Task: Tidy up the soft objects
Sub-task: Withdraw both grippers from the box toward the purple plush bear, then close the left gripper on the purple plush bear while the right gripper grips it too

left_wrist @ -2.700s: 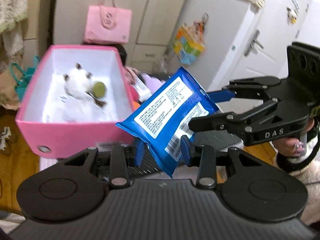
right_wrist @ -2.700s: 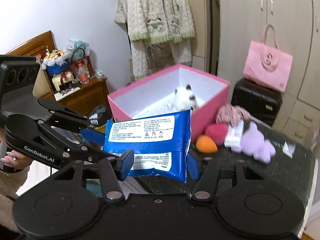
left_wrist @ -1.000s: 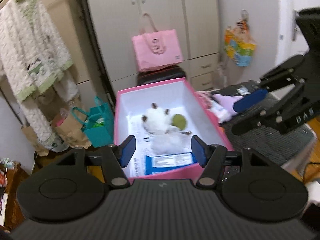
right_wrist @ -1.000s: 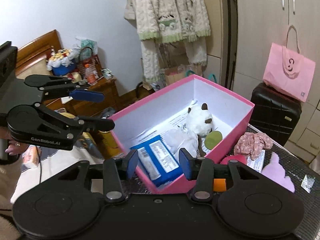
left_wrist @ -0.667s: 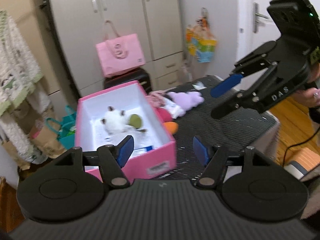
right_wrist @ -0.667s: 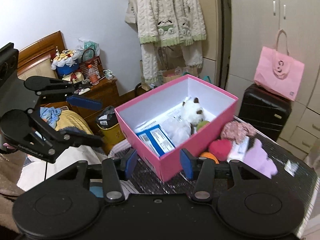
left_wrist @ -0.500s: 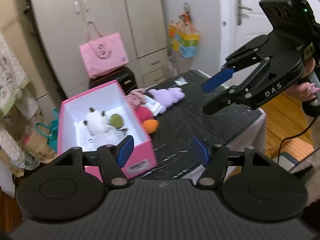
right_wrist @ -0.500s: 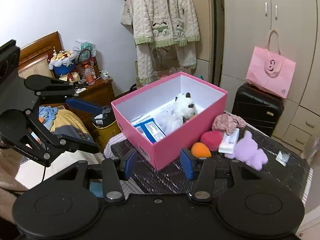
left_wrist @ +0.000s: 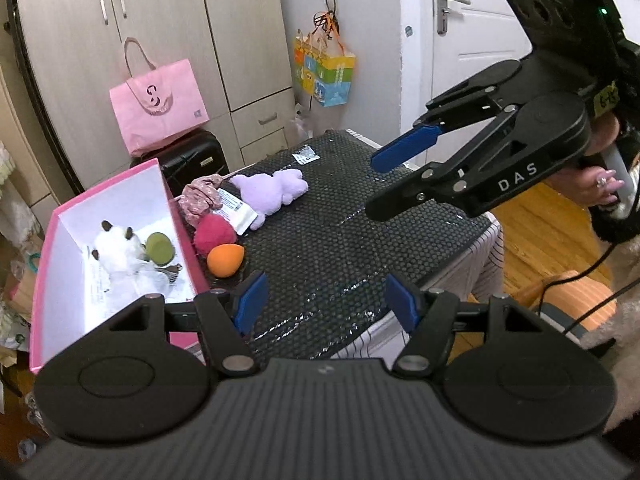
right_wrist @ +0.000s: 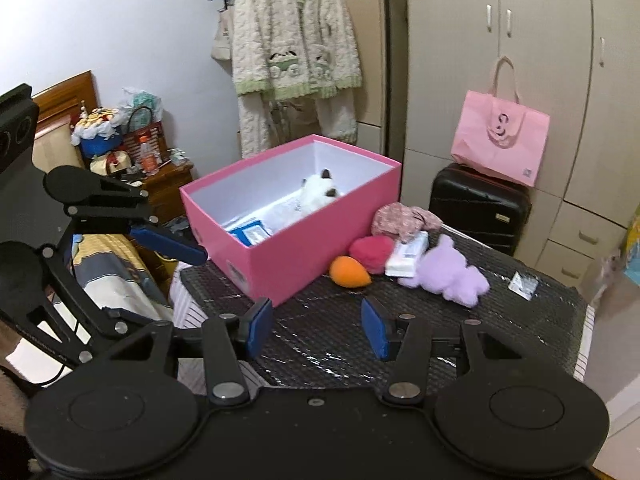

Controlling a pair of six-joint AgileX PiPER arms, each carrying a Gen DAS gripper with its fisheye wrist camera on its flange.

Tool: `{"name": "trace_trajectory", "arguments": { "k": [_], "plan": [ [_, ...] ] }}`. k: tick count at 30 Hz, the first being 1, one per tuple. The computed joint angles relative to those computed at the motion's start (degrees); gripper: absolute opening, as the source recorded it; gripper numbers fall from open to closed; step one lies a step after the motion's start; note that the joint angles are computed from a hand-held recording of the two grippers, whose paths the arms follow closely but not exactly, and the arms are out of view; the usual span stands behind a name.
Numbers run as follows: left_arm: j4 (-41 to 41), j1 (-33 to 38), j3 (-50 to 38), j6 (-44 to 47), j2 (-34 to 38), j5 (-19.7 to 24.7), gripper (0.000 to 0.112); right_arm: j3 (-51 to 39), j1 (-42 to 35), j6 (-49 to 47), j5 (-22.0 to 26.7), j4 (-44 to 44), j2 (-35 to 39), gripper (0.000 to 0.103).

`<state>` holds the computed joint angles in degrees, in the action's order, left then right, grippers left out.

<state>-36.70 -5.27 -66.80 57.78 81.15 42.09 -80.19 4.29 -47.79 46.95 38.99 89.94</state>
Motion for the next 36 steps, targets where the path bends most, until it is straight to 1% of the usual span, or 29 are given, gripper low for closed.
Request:
{"name": "trace_trajectory", "arguments": {
  "k": [4,10,12,14,15,18,20,21,24,25,26,29,31,32,33,36],
  "plan": [
    [1.56,-3.54,-0.47,-3.22,3.36,-5.33,0.065,-0.48,-2.43,-2.80,-0.13,2.05,2.73,0.056],
    [2.60,-6.07,-5.75,-7.81,10.77,-8.18,0.065,-4.01,-6.09,-6.10,0.84,4.90,8.94,0.057],
    [2.42,-7.15,-7.20,-9.01,13.12,-11.40,0.065,-5.92,-7.24,-6.94,0.74,5.41,11.60,0.057],
    [4.01,-8.33,-8.83,-11.51,15.33,-14.47,0.065,-7.02,-7.94,-7.40,-0.50,5.67,13.47,0.057],
    [5.52,-8.86,-9.99,-13.48,16.54,-15.53,0.065,-7.20,-8.25,-7.80,-1.56,5.88,14.34,0.057],
    [8.49,-10.11,-13.90,-18.25,20.52,-17.84,0.065,-8.21,-9.34,-9.93,-2.30,7.95,16.81,0.057],
    [10.04,-10.67,-17.37,-21.79,23.69,-18.12,0.065,-8.86,-9.72,-11.81,-3.33,8.82,18.28,0.058],
    [10.61,-10.84,-19.35,-23.48,25.36,-17.85,0.065,-9.00,-9.62,-13.13,-4.68,9.05,19.08,0.058],
    [10.69,-10.93,-25.87,-27.43,30.84,-16.00,0.065,-11.94,-9.72,-16.17,-5.74,10.14,22.74,0.059],
    [10.26,-10.77,-28.63,-28.04,33.03,-14.60,0.065,-13.67,-9.76,-16.53,-5.37,10.43,24.39,0.060],
    [11.05,-10.76,-31.19,-30.49,35.19,-13.84,0.065,-15.47,-9.90,-16.80,-4.81,10.71,26.00,0.062],
    [15.58,-11.55,-36.15,-37.17,39.99,-15.52,0.065,-22.20,-9.83,-16.34,-3.86,9.78,31.72,0.063],
    [20.06,-12.28,-39.35,-43.37,42.87,-17.16,0.064,-26.93,-9.51,-15.91,-3.75,8.37,35.58,0.063],
    [21.75,-12.53,-41.39,-45.73,44.32,-16.98,0.064,-29.04,-9.38,-15.68,-3.51,7.85,37.21,0.063],
    [24.43,-12.87,-43.65,-49.32,45.87,-16.51,0.064,-32.20,-9.33,-15.16,-2.67,7.10,39.45,0.063],
    [28.01,-13.22,-51.73,-55.20,51.14,-13.18,0.063,-39.39,-9.10,-14.46,-0.81,5.78,44.37,0.063]
  ]
}}
